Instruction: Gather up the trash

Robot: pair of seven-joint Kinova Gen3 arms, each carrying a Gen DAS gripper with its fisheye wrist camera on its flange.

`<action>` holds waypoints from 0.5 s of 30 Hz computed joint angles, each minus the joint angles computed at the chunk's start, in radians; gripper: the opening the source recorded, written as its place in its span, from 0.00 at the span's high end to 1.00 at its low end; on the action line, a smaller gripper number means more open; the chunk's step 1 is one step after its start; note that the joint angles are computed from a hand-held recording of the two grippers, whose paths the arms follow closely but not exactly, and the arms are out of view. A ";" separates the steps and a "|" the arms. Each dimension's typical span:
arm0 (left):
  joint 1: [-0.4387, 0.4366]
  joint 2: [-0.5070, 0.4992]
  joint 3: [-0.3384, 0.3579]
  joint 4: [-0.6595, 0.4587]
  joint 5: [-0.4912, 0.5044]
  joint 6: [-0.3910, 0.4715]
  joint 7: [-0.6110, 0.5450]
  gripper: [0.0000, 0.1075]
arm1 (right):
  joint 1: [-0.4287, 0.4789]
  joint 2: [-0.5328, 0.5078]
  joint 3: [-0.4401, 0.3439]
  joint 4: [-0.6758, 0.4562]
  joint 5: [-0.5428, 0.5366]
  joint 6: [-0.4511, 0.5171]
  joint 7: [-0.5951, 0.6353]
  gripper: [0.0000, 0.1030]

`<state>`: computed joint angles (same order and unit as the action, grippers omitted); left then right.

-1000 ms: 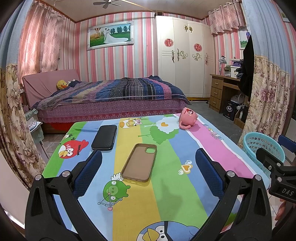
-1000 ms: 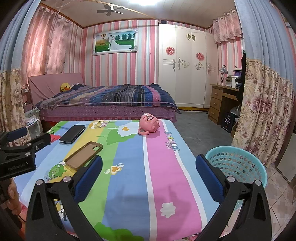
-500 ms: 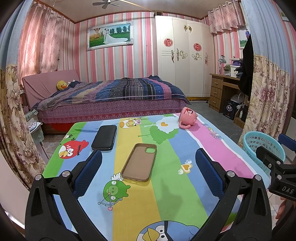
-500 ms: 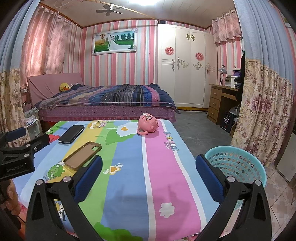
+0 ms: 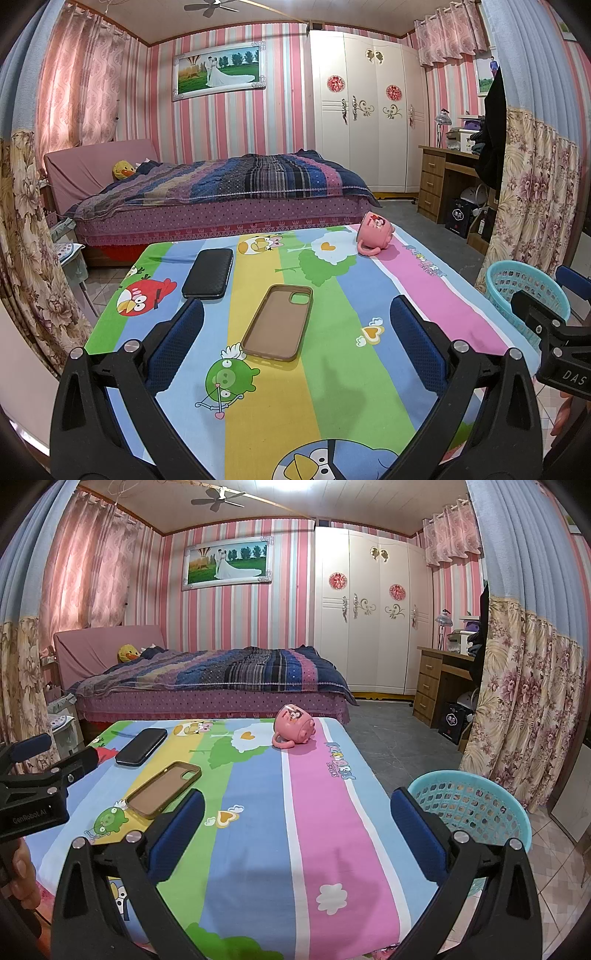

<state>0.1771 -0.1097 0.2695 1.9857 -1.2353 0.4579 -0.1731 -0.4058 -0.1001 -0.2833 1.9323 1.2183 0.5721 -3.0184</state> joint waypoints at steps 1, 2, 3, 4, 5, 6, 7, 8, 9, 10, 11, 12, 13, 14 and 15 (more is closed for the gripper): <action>0.000 0.000 -0.001 0.000 0.001 -0.001 -0.001 0.09 | 0.000 0.000 0.000 0.000 0.002 0.000 -0.002 0.04; 0.000 0.000 -0.001 0.000 0.002 -0.001 -0.002 0.09 | 0.000 0.000 0.000 0.000 0.002 0.000 -0.002 0.04; 0.000 0.000 -0.001 -0.001 0.003 0.000 -0.003 0.09 | 0.000 0.000 0.001 0.000 0.001 0.000 0.000 0.04; 0.000 0.000 -0.001 -0.001 0.003 0.000 -0.003 0.09 | 0.001 0.000 0.001 0.001 0.003 -0.002 -0.001 0.04; 0.000 0.000 -0.001 0.000 0.004 -0.001 -0.004 0.09 | 0.001 -0.001 0.002 0.002 0.001 -0.003 0.000 0.04; 0.000 0.000 -0.001 0.000 0.004 -0.001 -0.004 0.09 | 0.001 -0.001 0.002 0.003 0.002 -0.003 0.000 0.04; 0.000 -0.001 0.000 0.000 0.002 -0.001 -0.002 0.09 | 0.002 -0.001 0.001 0.003 0.003 -0.003 -0.001 0.04; -0.001 0.000 0.000 0.000 0.001 -0.001 -0.001 0.09 | 0.002 -0.001 0.001 0.003 0.003 -0.003 -0.001 0.04; -0.001 -0.001 -0.001 0.000 0.001 -0.002 -0.001 0.09 | 0.002 -0.001 0.001 0.003 0.003 -0.003 -0.001 0.04; -0.001 -0.001 -0.001 0.000 0.001 -0.002 -0.001 0.09 | 0.002 -0.001 0.001 0.003 0.004 -0.004 -0.002 0.04; -0.001 -0.001 -0.002 0.001 0.002 -0.004 -0.003 0.09 | 0.002 -0.001 0.001 0.003 0.003 -0.003 -0.001 0.04; -0.001 -0.001 0.000 0.000 0.002 -0.003 -0.002 0.09 | 0.002 0.000 0.001 0.002 0.005 -0.004 -0.003 0.04; -0.002 -0.001 0.000 0.000 0.002 -0.003 -0.002 0.09 | 0.002 -0.001 0.000 0.003 0.005 -0.002 -0.003 0.04; -0.002 -0.001 0.000 0.000 0.000 -0.002 -0.001 0.09 | 0.002 -0.001 0.001 0.003 0.005 -0.003 -0.004 0.04; -0.002 -0.001 -0.001 0.000 0.004 -0.003 -0.004 0.09 | 0.002 -0.001 0.001 0.003 0.005 -0.003 -0.004 0.04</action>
